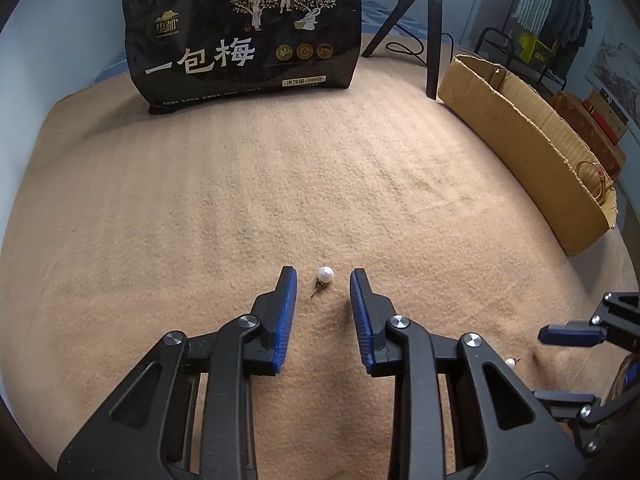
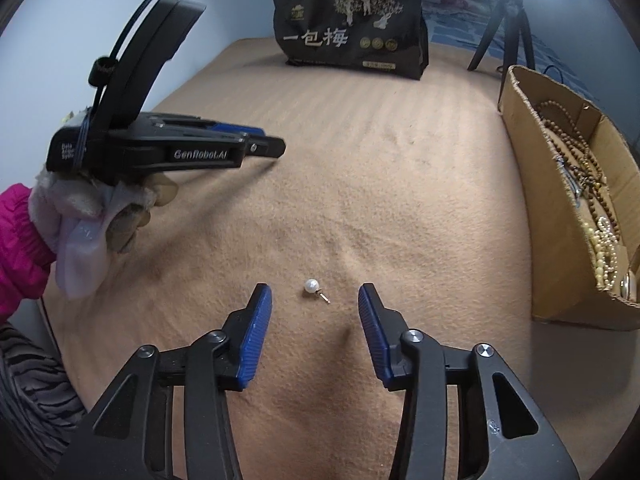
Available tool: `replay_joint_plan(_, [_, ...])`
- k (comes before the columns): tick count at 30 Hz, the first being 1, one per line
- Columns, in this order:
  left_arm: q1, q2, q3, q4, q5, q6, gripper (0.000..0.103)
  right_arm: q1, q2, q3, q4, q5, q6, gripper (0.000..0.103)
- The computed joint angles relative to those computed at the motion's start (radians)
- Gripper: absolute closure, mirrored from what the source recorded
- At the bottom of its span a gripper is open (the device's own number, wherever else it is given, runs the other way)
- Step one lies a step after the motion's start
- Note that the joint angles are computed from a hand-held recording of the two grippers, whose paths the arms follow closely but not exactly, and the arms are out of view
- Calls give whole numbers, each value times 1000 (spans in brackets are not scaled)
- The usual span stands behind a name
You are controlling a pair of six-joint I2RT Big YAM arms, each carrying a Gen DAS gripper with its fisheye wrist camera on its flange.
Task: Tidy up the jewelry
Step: 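Close the right tool on the pearl earring, then carry the pearl earring in the right tool over the cardboard box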
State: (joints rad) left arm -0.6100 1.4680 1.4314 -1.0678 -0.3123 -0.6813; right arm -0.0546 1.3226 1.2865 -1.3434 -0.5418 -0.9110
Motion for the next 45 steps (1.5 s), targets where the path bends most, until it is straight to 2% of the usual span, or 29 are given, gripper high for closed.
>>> replay_joint_plan(3, [1,3,2,2,1,2,76,9,-2,-8,-4,8,-11,64])
replay_joint_plan(10, [6,9,4,6,8,8,80,36,-11,-26,51,36,8,70])
replay_joint_plan(14, [5,16,5,2,6,15,87,51,-23,-48,84,73,-4,78])
replay_joint_plan(18, [4,20,7,2,6,22,93,60,-45,-74,108,98,-31,93])
replay_joint_plan(21, [1,24,11,-3,-1,23,96,58,-47,-75,111,98,-32,97])
replay_joint_plan(30, [-2,22,14,0,-22,24,97,47,-39,-62,106,76,-21,97])
replay_joint_plan(38, [-3,-17,3,12,-53,4,97,25,-37,-17,95,14,11,97])
replay_joint_plan(45, [-19,-21,43,27,-85,15,97,2,-41,28,90,-41,35,97])
